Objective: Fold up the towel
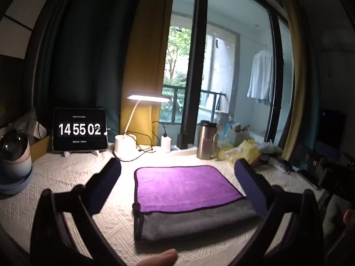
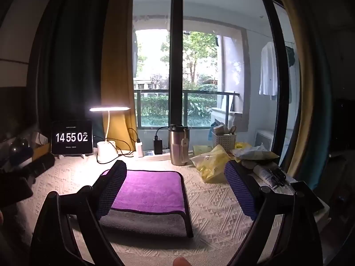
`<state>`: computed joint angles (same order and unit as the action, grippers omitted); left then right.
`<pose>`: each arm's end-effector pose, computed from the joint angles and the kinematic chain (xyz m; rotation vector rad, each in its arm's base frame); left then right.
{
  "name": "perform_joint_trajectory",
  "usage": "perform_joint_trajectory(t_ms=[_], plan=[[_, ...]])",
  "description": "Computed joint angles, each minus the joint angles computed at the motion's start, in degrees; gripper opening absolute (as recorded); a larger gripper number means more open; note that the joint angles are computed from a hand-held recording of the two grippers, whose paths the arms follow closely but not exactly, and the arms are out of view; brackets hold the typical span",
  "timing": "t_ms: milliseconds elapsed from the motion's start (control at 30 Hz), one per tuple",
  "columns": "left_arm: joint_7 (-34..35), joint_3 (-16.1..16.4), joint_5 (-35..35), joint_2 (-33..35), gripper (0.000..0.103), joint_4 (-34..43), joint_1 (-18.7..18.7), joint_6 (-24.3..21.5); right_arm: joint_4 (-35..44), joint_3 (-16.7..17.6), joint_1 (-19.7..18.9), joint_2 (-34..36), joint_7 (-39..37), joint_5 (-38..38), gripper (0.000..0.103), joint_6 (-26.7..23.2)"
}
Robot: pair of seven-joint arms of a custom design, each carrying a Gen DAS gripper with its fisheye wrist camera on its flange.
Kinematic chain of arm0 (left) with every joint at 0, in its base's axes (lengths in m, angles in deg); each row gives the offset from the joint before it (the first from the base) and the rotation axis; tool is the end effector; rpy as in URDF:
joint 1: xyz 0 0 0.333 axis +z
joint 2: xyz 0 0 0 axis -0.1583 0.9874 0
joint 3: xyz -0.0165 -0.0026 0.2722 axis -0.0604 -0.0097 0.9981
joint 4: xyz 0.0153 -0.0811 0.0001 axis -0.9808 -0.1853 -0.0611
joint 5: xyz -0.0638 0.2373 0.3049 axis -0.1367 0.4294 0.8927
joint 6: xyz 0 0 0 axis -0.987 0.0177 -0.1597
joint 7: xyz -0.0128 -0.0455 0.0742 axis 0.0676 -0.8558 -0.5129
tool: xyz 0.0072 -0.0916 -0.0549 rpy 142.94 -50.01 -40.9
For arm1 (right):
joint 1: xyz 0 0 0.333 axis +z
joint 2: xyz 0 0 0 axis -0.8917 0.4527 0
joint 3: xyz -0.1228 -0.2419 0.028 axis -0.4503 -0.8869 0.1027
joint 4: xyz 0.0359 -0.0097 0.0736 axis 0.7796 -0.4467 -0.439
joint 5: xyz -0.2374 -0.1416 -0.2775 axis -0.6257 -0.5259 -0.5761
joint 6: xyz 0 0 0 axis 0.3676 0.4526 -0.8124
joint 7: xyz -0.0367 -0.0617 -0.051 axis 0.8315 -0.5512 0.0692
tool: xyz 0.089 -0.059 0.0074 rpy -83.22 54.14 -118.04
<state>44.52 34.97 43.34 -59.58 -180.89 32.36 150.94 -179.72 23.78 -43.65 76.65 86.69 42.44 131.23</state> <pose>0.3900 -0.1656 0.4905 -1.5416 1.0172 -1.0100 0.4851 0.1955 0.5177 -1.5855 0.9514 -0.8140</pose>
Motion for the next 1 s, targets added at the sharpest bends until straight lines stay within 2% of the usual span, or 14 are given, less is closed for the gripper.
perform_joint_trajectory(t_ms=[33,133,167,233,267,300,333,633,1000], plan=[[1.63,-0.44,1.03,1.25,0.103,1.11,-0.72,-1.92,0.19,-1.0,0.41,0.02,1.78,-2.34,0.092,-0.19],[2.59,1.02,2.07,3.6,0.103,1.48,-2.51,-2.52,0.53,-2.48,0.68,-0.02,4.97,-6.74,0.092,-0.97],[1.82,1.77,1.89,3.24,0.103,0.5,-2.67,-1.46,1.36,-2.05,0.81,0.35,4.45,-7.65,0.092,-1.93],[0.68,0.71,1.72,2.41,0.103,0.51,-1.8,-1.97,0.93,-1.24,0.54,0.06,3.17,-7.46,0.092,-1.63],[0.9,1.85,1.93,2.71,0.103,0.06,-2.01,-1.38,1.39,-2.04,1.21,0.06,4.99,-9.2,0.092,-2.21],[1.0,2.26,2.01,2.49,0.103,-0.31,-2.21,-1.23,1.62,-4.29,2.08,-0.03,8.99,-13.2,0.092,-1.28],[1.12,2.43,2.04,2.37,0.103,-0.42,-2.33,-1.18,2.18,-4.54,2.13,0.11,10.46,-14.82,0.092,-1.53],[2.06,2.57,2.04,2.79,0.103,-0.05,-2.36,-1.21,2.59,-2.64,-0.52,0.59,13.89,-18.2,0.092,-0.68],[2.05,2.78,1.97,2.38,0.103,-0.35,-3.03,-1.88,2.71,-2.46,-0.6,0.48,14.67,-18.89,0.092,-1.23]])
